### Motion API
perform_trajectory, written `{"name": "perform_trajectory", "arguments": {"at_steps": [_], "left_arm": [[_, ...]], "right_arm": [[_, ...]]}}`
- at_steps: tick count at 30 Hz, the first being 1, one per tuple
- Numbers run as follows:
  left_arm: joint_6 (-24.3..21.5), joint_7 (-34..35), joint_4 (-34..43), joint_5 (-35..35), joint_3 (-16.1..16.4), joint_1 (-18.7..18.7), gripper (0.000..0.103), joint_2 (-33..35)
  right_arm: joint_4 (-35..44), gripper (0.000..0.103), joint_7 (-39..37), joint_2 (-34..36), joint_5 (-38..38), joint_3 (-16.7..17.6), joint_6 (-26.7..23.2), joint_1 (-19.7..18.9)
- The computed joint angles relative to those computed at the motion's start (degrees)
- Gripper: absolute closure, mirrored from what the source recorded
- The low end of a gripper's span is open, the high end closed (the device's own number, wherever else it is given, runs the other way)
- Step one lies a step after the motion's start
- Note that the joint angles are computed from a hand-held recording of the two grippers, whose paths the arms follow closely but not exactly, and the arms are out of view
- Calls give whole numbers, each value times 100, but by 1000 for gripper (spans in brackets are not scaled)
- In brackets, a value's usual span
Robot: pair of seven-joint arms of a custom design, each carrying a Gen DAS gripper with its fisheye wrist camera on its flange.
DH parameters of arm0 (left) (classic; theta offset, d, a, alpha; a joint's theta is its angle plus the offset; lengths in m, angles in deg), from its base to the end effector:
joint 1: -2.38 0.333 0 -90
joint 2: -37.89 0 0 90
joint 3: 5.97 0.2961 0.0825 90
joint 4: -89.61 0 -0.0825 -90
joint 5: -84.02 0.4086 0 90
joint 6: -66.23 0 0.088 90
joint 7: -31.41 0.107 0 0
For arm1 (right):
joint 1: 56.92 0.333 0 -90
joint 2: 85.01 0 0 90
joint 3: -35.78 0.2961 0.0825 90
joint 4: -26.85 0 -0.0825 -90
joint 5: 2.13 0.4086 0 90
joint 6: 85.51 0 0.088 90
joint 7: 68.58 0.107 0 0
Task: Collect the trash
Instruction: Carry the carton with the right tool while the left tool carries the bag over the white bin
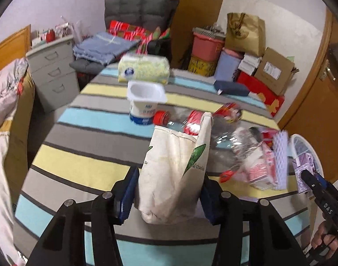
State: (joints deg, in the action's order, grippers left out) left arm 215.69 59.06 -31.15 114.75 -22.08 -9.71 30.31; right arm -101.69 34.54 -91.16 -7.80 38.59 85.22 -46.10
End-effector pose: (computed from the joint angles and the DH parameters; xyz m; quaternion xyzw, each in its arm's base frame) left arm 0.5078 -0.2906 0.5119 -0.7229 0.5867 -0.2954 0.2142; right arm 0.5598 0.1434 0.4812 -0.6769 0.6114 -0.2396 0.3325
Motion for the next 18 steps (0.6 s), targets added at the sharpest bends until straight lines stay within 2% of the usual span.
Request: {"name": "perform_trajectory", "arguments": {"at_steps": [8,14,18], "left_arm": [[46,39,339,280,-227,-157,51,-43],[-18,158,989,381,-287,-482,51,480],[-113,347,1628,391,-249,-834,51,1034]], "right_arm": [[-318,49,-227,-374,241,-109,356,9],[-512,49,-530,-614,560,-240,461,3],[-647,49,-661,-787,674,-332,513,-80]]}}
